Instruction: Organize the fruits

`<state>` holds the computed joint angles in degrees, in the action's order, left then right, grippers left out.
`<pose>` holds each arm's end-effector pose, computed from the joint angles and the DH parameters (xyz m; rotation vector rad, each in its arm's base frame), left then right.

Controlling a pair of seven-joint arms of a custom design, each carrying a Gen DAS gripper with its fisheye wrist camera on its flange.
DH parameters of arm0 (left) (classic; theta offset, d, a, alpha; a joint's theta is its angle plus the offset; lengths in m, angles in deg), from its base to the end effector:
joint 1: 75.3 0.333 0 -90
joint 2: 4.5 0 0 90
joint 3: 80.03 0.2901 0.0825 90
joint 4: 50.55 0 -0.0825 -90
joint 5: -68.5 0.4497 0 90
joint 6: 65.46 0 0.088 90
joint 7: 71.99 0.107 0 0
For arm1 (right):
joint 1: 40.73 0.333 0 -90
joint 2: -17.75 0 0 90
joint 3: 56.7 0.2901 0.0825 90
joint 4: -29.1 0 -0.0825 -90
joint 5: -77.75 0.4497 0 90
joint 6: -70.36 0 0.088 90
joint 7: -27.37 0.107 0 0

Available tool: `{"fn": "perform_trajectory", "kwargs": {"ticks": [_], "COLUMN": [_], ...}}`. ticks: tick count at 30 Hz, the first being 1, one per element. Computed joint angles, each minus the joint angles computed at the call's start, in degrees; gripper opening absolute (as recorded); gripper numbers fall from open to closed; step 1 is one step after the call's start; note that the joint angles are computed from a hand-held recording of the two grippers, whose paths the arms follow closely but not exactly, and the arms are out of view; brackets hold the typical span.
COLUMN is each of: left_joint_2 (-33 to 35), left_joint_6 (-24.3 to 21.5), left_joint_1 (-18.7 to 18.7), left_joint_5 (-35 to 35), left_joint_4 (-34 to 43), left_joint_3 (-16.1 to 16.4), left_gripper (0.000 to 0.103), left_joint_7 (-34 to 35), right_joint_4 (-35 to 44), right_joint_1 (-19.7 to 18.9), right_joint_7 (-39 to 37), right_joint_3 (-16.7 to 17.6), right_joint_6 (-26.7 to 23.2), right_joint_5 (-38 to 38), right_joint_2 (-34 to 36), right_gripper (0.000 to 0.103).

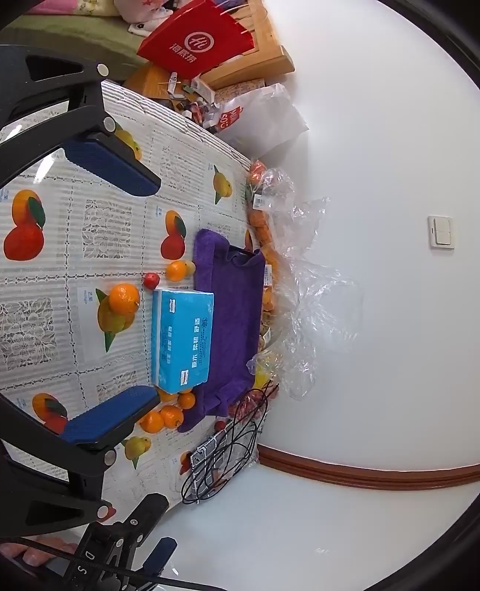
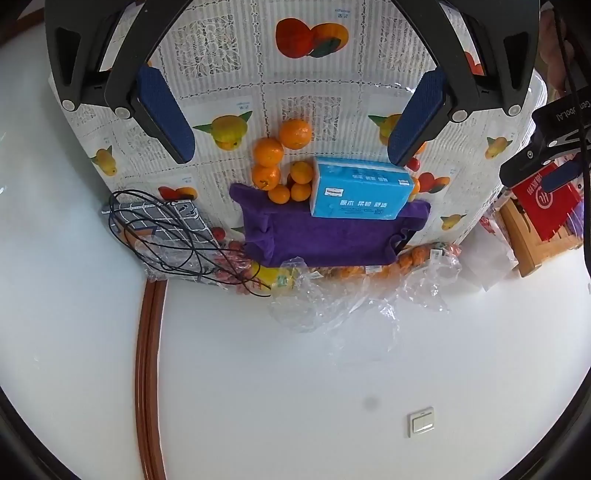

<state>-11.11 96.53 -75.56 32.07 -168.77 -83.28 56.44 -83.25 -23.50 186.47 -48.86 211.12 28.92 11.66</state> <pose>0.6325 -0.0098 0.5322 -1.5086 1.8767 -1.0134 0.5779 0.2736 0.5444 -1.4755 1.8997 -0.9140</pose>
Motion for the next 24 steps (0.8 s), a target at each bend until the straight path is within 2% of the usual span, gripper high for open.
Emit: {"fn": "perform_trajectory", "kwargs": {"ticks": [24], "left_joint_2": [-0.27], "left_joint_6": [0.05], "left_joint_1": [-0.21], "left_joint_5": [-0.72], "left_joint_4": [-0.32], "left_joint_3": [0.07], "left_gripper": [0.103], "left_joint_7": [0.11], "right_joint_4": [0.59], "right_joint_1": [0.3], "right_joint_7": [-0.05], "right_joint_3": [0.19], "right_joint_6": [-0.44], "right_joint_5": [-0.54], "right_joint_2": [-0.11], "right_gripper": [0.103]}}
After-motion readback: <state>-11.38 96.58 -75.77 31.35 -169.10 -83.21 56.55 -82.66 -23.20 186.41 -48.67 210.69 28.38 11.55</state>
